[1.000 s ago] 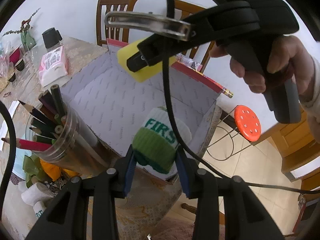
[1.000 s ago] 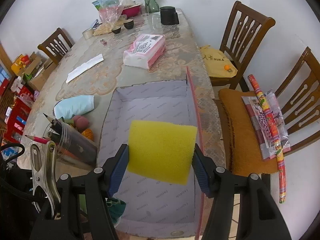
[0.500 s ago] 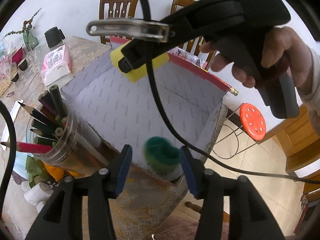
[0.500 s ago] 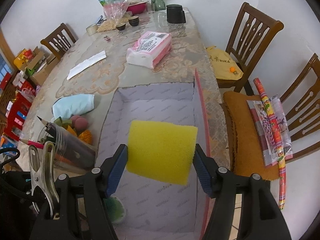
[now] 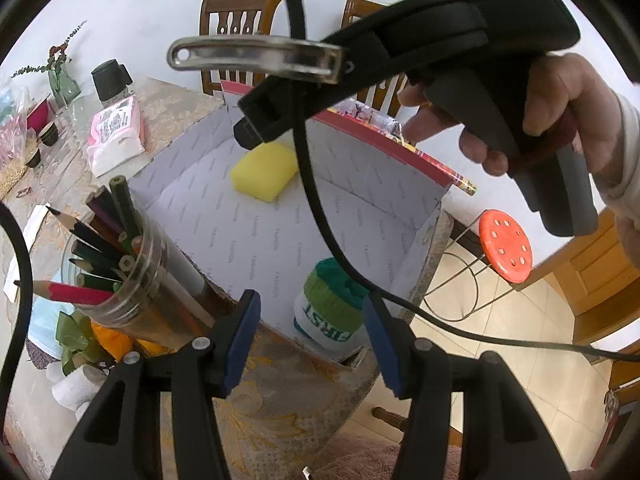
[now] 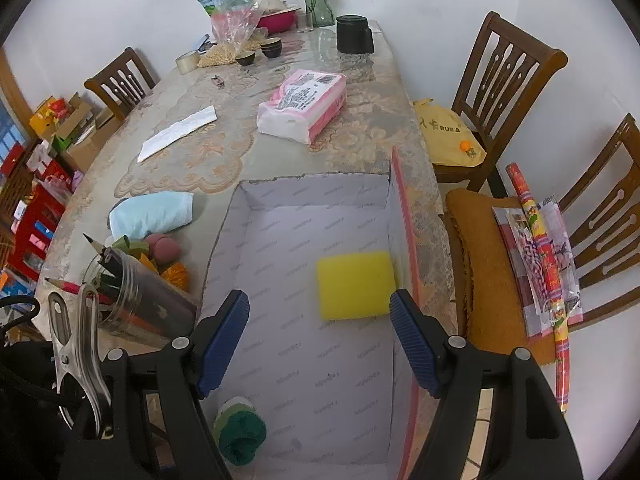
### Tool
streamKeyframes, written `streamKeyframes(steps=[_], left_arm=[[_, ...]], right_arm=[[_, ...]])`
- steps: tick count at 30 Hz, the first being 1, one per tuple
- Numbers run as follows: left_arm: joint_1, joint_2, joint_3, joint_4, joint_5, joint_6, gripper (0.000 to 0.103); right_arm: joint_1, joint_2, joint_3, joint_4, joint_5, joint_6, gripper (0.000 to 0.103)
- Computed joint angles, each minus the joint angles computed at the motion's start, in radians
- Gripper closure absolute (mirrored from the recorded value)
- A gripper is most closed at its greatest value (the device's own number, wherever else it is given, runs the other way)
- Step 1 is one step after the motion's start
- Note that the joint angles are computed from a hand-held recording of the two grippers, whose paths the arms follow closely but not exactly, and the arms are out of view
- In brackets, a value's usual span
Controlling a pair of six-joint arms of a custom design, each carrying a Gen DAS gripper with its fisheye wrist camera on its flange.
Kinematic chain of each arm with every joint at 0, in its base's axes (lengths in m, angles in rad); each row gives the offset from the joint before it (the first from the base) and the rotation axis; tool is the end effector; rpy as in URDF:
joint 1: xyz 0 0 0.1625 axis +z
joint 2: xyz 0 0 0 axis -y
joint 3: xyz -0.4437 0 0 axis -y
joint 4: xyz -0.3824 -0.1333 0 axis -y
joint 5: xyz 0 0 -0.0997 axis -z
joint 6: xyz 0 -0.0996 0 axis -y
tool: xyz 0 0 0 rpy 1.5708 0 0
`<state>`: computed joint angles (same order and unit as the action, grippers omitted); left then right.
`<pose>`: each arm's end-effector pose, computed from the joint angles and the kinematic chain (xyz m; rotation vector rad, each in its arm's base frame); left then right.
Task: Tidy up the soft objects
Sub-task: 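Lower the sponge into the box and open the right tool while the left drops the sock in, then withdraw both open tools from the box back toward the pile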
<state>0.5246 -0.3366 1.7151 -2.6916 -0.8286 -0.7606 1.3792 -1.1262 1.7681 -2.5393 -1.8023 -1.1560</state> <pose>-0.3925 -0.4589 -0.1627 0.4677 2.3909 -0.5485 -0.0101 -0.6323 0.2743 1.2307 -2.4652 0.1549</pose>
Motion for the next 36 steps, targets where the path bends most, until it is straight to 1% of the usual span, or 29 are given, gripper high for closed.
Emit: streamKeyframes(steps=[10,19,25,31,36], left_arm=[[-0.014,-0.009,0.023,-0.023,-0.002,0.007,0.047],[-0.024,-0.045,0.078,-0.086,-0.008,0.021,0.047],[-0.040,-0.076,0.126,-0.118,-0.010,0.049,0.047],[-0.049,-0.116,0.186,-0.151,-0.025,0.056,0.047],[-0.053,-0.152,0.241,-0.188,-0.039,0.057,0.047]], right_arm=[[-0.010,-0.032,0.027,-0.022,-0.015,0.018,0.028],[-0.029,-0.088,0.079,-0.049,-0.023,0.028,0.028],[-0.046,-0.136,0.135,-0.082,-0.022,0.062,0.028],[-0.049,-0.181,0.227,-0.156,-0.041,0.097,0.028],[-0.050,-0.216,0.291,-0.195,-0.048,0.129,0.028]])
